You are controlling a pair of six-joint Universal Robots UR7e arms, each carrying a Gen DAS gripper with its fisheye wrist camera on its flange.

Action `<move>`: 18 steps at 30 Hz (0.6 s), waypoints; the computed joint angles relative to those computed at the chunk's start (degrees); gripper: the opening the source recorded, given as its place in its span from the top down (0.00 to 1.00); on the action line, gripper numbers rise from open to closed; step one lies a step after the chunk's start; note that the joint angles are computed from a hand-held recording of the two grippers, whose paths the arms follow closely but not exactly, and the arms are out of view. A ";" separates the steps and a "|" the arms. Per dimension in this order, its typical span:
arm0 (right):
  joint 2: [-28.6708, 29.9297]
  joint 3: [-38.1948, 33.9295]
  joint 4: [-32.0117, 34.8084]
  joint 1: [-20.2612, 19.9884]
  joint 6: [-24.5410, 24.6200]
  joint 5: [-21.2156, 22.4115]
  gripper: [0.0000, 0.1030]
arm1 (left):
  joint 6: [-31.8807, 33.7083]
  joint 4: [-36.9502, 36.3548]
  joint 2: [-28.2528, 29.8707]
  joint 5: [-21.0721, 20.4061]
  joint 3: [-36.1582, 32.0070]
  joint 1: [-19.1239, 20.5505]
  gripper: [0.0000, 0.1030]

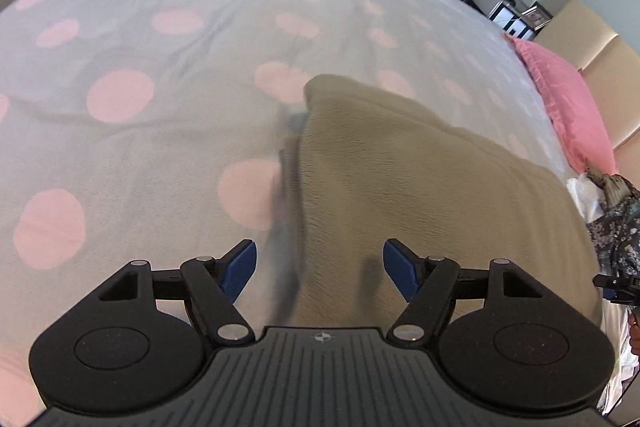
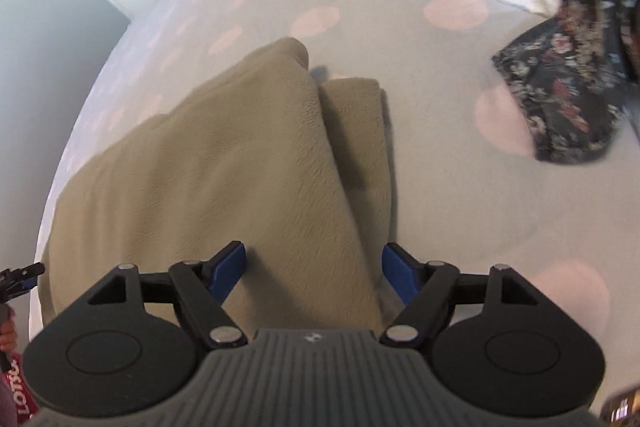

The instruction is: Fold clothes

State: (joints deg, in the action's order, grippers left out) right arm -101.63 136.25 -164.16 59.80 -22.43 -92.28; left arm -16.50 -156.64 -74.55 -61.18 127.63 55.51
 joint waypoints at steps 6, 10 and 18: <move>6.33 -6.20 6.90 -2.01 0.39 3.45 0.05 | 4.04 -3.94 5.15 -9.71 -3.00 7.27 0.23; 8.33 -9.80 12.75 -3.76 -0.89 6.97 0.02 | 9.23 -4.94 7.25 -15.50 -5.01 10.79 0.18; 10.37 -11.27 13.43 -4.09 -3.97 10.24 0.04 | 15.49 -1.93 9.75 -16.91 -8.32 10.78 0.18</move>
